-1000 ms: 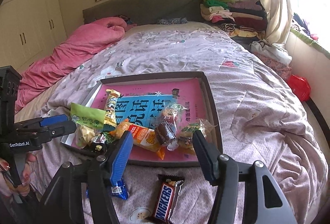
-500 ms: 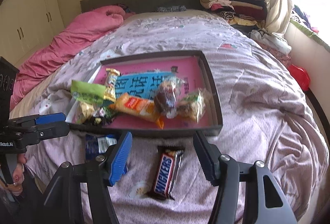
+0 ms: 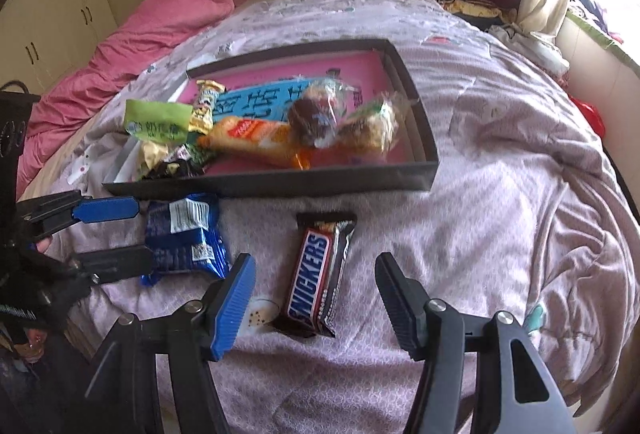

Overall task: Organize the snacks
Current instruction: 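Move both open tools back to the blue packet and the Snickers bar, then grasp the blue cookie packet with the left tool while the right grasps the Snickers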

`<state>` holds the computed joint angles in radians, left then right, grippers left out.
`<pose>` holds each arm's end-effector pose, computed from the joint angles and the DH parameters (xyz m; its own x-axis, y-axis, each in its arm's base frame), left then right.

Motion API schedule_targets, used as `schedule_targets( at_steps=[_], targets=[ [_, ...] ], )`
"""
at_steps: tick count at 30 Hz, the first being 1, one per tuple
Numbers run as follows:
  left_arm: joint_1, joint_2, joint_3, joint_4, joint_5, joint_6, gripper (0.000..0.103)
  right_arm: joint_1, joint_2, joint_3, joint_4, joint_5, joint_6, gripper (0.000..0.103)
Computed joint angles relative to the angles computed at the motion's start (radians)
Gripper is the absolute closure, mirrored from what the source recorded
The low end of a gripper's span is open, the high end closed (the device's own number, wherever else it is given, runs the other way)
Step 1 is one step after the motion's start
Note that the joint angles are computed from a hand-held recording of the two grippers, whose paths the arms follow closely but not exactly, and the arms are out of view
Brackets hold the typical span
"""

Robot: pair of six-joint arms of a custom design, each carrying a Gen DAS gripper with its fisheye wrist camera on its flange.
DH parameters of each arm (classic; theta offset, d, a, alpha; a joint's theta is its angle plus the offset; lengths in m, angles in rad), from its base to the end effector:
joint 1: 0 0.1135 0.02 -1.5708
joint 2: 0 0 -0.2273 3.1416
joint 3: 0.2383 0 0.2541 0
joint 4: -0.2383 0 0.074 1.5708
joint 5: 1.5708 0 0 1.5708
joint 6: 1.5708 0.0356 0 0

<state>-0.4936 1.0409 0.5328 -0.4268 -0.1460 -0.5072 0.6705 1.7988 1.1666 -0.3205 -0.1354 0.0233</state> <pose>0.1917 -0.0973 0.1540 -0.8100 -0.1099 -0.5760 -0.0009 0.9825 -0.1862 0.2864 0.2333 0.1483 -0.6542 -0.4893 -0.5768 -0.6619 0.7393 0.1235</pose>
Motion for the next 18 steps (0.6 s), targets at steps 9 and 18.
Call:
schedule_targets(
  at_steps=[9, 18],
  targets=[
    [-0.056, 0.135, 0.051, 0.025, -0.133, 0.111, 0.025, -0.011, 0.054, 0.02, -0.003, -0.022, 0.002, 0.041],
    [-0.034, 0.193, 0.048, 0.115, -0.076, 0.108, 0.025, 0.008, 0.121, 0.068, 0.002, -0.004, -0.041, 0.054]
  ],
)
